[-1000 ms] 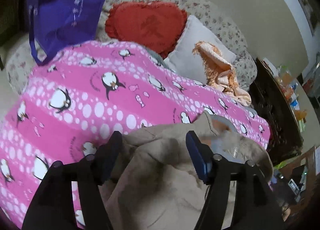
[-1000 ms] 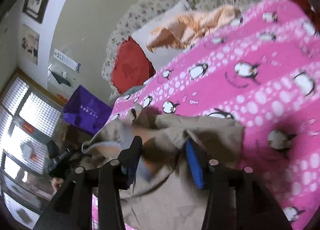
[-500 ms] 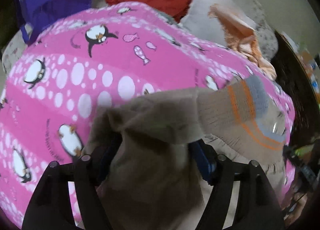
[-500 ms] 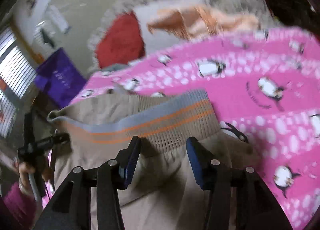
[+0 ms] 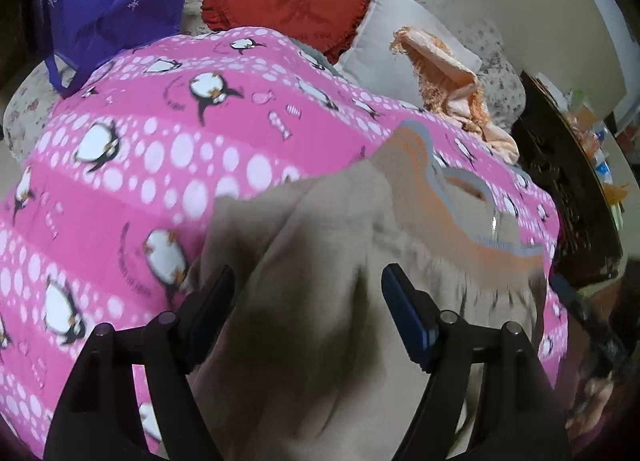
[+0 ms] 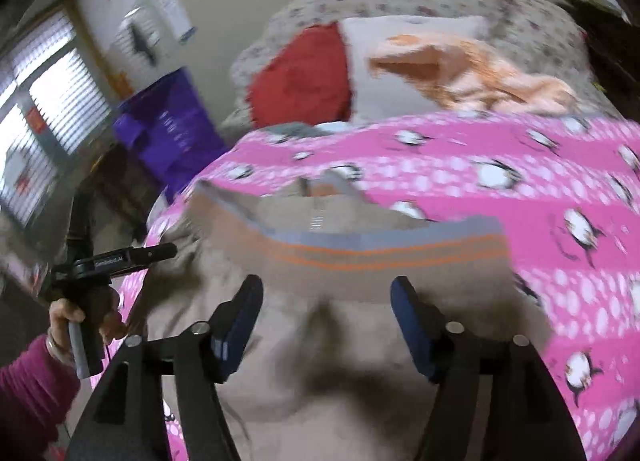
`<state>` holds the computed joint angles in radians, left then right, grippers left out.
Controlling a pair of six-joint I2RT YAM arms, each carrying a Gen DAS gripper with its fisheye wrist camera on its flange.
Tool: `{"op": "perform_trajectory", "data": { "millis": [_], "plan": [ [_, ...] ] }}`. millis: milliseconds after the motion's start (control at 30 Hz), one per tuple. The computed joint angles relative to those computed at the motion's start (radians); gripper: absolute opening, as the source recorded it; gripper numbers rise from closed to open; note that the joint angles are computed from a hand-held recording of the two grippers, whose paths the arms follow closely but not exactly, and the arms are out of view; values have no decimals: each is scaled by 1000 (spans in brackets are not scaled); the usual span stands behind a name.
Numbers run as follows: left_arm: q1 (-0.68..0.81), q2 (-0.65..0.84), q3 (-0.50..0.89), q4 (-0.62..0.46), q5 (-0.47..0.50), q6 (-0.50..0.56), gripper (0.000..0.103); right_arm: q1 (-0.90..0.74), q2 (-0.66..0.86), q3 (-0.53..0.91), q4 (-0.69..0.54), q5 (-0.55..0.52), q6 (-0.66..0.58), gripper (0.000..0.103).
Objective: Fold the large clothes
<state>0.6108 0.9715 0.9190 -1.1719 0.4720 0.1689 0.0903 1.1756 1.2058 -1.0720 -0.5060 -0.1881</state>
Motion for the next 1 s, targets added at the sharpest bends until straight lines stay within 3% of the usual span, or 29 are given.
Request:
{"op": "perform_trajectory", "data": {
  "millis": [100,233,333,433,533,600,800,900,933,1000],
  "plan": [
    [135,-29,3,-130,54,210,76,184,28,-2,93,164,28,71],
    [323,-23,6,-273,89,478,81,295,167,51,123,214,-26,81],
    [443,4,-1,-347,82,635,81,355,266,83,128,302,-62,78],
    [546,28,-18,-372,69,741,81,396,311,93,96,371,-125,10],
    [591,28,-36,-361,56,787,81,416,270,73,108,389,-161,9],
    [609,32,-42,-359,61,801,81,425,247,62,154,422,-146,8],
    [586,38,-61,-391,86,786,81,402,348,76,290,478,65,9],
    [514,-12,-96,-347,73,725,81,390,335,57,288,446,106,25],
    [487,-14,-105,-333,65,702,81,372,317,65,248,406,119,42],
    [452,-16,-123,-299,55,663,81,307,218,47,161,291,121,63]
  ]
}}
